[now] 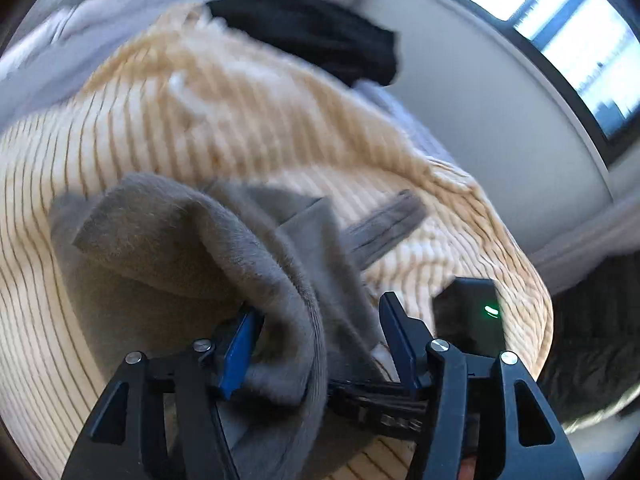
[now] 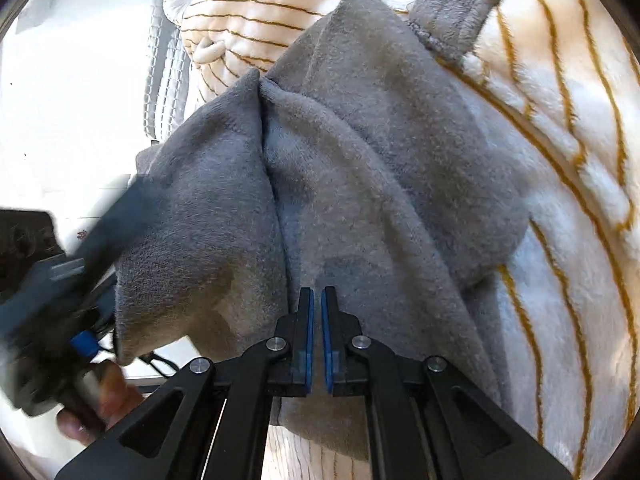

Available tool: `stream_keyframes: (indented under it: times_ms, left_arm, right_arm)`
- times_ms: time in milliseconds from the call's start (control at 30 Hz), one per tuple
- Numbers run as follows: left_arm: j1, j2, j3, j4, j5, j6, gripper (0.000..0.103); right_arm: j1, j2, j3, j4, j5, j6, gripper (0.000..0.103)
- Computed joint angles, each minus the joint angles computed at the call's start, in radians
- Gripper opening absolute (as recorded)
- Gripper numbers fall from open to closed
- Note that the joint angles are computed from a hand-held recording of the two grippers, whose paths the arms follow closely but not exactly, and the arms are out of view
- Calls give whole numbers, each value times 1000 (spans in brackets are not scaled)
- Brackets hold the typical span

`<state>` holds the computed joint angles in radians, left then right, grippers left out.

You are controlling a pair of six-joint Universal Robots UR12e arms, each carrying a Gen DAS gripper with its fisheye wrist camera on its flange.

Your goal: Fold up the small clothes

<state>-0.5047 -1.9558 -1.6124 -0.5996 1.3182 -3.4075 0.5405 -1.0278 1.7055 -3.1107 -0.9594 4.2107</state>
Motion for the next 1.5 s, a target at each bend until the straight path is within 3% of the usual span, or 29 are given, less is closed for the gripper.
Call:
stream_keyframes:
  times_ms: [100, 200, 267, 300, 333, 500, 600, 667, 733, 767, 800, 833, 900, 1000, 1167, 1267, 1367, 1500]
  left_arm:
    - [-14, 28, -26, 50, 75, 48, 65]
    - [3, 63, -81, 109, 126, -3, 65]
    - [16, 83, -112, 112, 182, -51, 65]
    - [23, 90, -128, 104, 214, -78, 65]
    - [29, 93, -138, 85, 239, -102, 65]
    - [64, 109, -207, 12, 273, -173, 65]
    - [77, 116, -249, 44, 236, -192, 65]
    - [78, 119, -260, 60, 233, -216, 72]
    - [76, 117, -260, 57, 249, -231, 78]
    - [77, 117, -262, 60, 243, -237, 78]
    - [77, 116, -260, 59, 243, -243, 78]
    - [77, 116, -259, 57, 243, -245, 78]
    - [75, 116, -248, 52, 242, -241, 78]
    - [71, 115, -241, 73, 237, -222, 78]
    - [64, 89, -227, 73, 197, -205, 78]
    - [65, 80, -232, 78, 177, -218, 78]
    - [70, 92, -239, 66, 173, -219, 78]
    - [79, 121, -246, 13, 152, -174, 78]
  right_arm:
    - [-2, 10, -11, -17, -6, 25, 6]
    - [-18, 5, 26, -151, -22, 129, 9]
    - [-35, 14, 46, -256, -14, 220, 33]
    - [-42, 17, 54, -287, -16, 262, 53]
    - [-47, 22, 65, -334, -19, 303, 58]
    - [-75, 82, 91, -665, 10, 578, 61]
    - [-87, 107, 71, -720, 57, 629, 63]
    - [-99, 100, 62, -652, 123, 561, 63]
    - [-88, 91, 11, -468, 173, 412, 58]
    - [-89, 71, 6, -363, 195, 314, 51]
    - [-84, 57, -4, -259, 198, 209, 21]
    - [-77, 42, -15, -154, 185, 112, 15]
    - [-63, 2, -37, 21, 127, -73, 15]
    - [-53, -46, -44, 71, 61, -226, 15]
    - [-66, -77, -17, 128, -16, -262, 15]
    - [-90, -66, 9, 203, 14, -216, 17]
    - [-107, -58, 51, 118, 53, -110, 24]
    - [-106, -99, 99, 119, 71, -167, 39]
